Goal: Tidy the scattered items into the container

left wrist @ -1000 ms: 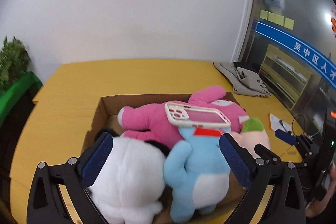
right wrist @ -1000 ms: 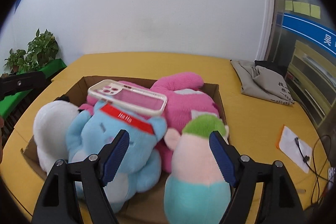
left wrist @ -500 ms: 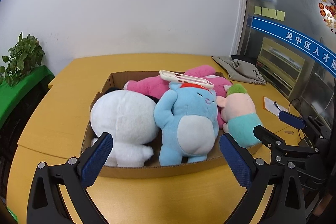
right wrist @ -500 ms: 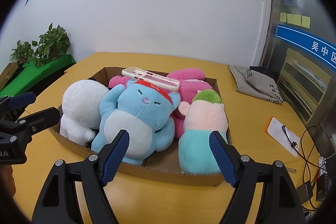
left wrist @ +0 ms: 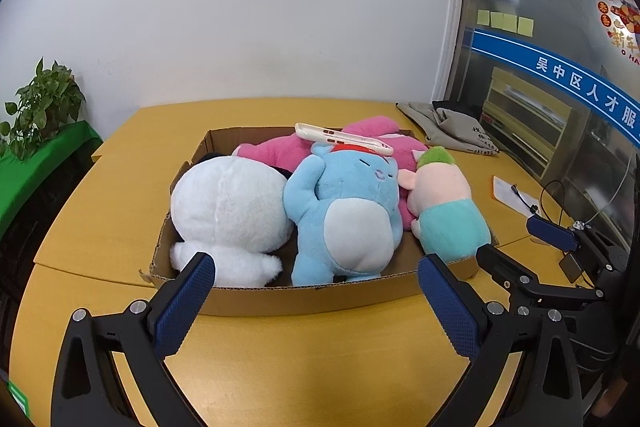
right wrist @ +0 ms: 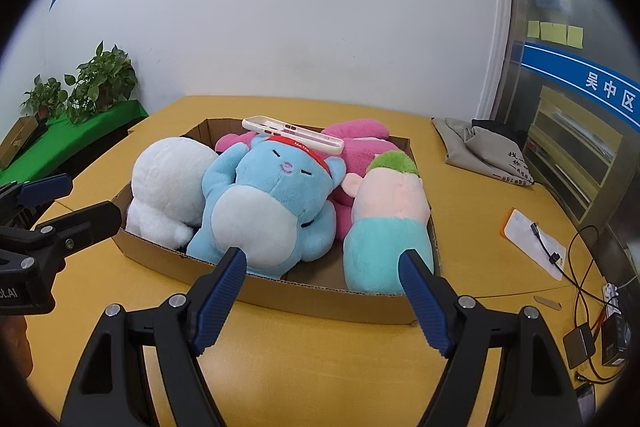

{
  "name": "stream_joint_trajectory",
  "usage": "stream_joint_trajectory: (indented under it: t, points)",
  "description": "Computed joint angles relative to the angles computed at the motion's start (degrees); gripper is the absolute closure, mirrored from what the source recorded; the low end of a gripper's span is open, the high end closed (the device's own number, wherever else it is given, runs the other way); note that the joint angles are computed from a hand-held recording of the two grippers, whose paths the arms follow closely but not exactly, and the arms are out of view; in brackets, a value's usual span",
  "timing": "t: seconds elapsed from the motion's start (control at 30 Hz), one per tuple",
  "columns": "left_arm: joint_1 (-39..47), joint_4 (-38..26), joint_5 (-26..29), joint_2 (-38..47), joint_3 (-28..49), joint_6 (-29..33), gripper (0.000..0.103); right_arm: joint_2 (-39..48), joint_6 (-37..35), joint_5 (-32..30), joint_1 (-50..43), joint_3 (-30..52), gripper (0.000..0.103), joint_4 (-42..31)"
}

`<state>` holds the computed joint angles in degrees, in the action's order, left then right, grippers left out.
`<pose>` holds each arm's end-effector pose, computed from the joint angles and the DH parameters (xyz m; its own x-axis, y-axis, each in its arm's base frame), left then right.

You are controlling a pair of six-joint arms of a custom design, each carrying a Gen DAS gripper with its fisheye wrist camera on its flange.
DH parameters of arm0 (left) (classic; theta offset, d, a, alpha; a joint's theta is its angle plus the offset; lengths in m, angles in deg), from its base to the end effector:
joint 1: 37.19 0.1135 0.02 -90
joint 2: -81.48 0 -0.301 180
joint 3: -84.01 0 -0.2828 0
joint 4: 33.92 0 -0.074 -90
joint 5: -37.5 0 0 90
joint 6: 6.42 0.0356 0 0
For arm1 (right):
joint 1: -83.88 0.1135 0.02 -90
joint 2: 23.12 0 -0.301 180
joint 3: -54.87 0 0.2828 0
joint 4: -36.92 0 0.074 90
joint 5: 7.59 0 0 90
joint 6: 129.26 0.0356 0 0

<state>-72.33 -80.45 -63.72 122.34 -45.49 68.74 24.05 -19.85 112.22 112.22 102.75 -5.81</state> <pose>0.1334 -0.0854 0.2924 -0.5865 0.1056 -0.8030 0.2970 0.9504 -0.0919 0.1634 0.0680 0.2675 -0.5845 0.0124 -0.8113 0.1139 0.9912 -0.0670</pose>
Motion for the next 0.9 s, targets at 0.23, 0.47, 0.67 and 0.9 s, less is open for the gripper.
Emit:
stream_joint_trajectory:
  t: [0.23,0.47,0.67,0.9]
  points:
    - [-1.06,-0.53,-1.47,-0.32,0.14,-0.51,0.000,-0.75,0.97,0.82,1.03,-0.05,0.025,-0.69]
    - [-1.08,-0.64,-1.37,-0.27,0.00,-1.21,0.000,-1.24,1.05,1.00,1.74,-0.31,0.025,-0.03]
    - [-0.54,0.06,-0.31,0.66,-0.47,-1.08,0.000,-1.37,1.41,1.18,1.69,-0.91,0.024,0.90]
    - [-0.61,0.31,-1.56,1.80,-0.74,-1.71,0.000,-1.19,1.65,0.23,-0.18,-1.46,0.023,1.55]
